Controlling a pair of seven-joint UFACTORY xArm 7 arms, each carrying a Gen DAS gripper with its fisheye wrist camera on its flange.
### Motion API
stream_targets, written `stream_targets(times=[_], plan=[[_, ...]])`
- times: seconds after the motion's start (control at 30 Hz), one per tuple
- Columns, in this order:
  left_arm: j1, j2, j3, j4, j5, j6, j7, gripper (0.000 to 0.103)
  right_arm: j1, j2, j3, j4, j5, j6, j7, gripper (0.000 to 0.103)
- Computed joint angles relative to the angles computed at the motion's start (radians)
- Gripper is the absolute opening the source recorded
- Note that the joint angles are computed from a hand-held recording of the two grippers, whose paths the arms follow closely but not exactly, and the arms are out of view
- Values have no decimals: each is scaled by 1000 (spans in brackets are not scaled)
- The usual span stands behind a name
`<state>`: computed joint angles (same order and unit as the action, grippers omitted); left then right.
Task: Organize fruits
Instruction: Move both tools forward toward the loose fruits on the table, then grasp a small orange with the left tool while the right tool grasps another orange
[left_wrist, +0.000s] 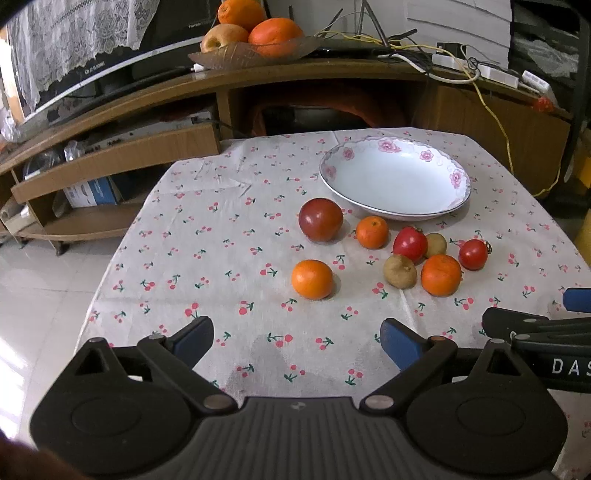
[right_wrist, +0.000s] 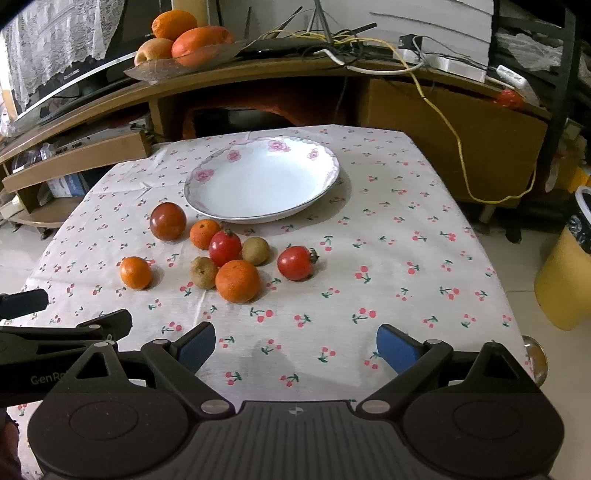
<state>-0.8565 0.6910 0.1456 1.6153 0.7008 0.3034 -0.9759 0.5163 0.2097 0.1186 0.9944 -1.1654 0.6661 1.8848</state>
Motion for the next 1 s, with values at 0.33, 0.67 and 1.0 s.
stream_targets(times=[0.33,0.67,1.0], plan=[[0,-6,30,-27,13,-73,18,101,-21,17,-22,13,-39,-92,-44,85],[31,61,6,59,-42,-68,161,91,-57,82,-67,61,-51,-256,-119,73],[77,165,-35,182,-174,-83,343,85,-49,151,-136,107,48,-374,-256,59]])
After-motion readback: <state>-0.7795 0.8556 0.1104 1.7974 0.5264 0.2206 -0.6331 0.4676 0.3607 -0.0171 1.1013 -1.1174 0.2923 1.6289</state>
